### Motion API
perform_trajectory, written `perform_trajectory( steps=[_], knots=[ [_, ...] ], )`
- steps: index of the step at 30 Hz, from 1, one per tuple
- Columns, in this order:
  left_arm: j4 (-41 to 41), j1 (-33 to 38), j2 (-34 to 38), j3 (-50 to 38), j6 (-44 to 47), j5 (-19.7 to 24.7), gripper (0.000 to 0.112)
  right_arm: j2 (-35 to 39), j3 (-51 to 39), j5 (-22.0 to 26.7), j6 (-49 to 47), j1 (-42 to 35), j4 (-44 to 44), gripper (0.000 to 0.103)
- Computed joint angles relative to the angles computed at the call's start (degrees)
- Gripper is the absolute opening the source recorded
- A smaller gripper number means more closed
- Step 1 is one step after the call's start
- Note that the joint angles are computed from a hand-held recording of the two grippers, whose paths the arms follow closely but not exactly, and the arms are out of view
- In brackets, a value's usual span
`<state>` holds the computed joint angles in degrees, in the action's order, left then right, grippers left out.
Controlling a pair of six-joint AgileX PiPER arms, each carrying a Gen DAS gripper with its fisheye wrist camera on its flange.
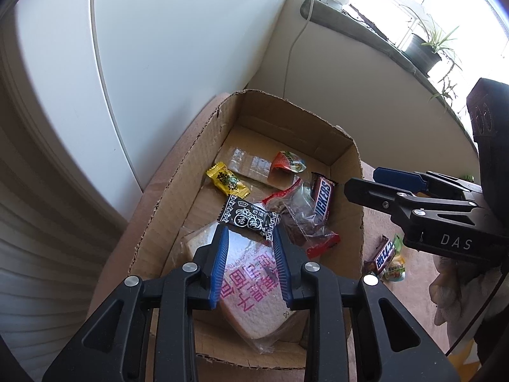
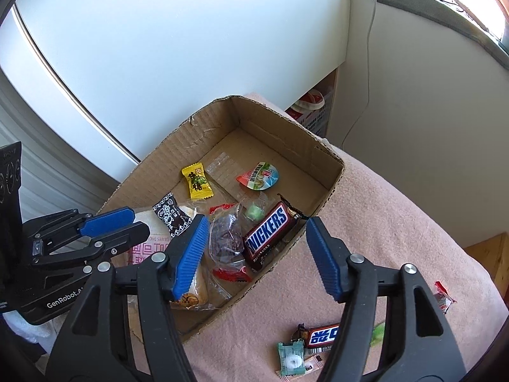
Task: Organize snacks
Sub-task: 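Move both tools back over the remaining snacks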
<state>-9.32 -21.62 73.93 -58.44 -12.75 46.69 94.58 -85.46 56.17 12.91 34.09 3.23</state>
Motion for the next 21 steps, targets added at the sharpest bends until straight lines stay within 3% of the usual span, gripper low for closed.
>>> perform_trajectory(
  steps=[11, 21],
  knots=[
    [-0.32, -2.29, -1.13, -0.47, -1.54, 0.39, 0.030, -6.37, 3.69, 1.56, 0.64, -3.55, -0.71, 0.070],
    [0.76, -9.94, -0.21, -2.60, -4.75, -0.38, 0.030, -17.20, 13.13, 2.38, -2.09, -13.43, 1.52, 0.070]
  ],
)
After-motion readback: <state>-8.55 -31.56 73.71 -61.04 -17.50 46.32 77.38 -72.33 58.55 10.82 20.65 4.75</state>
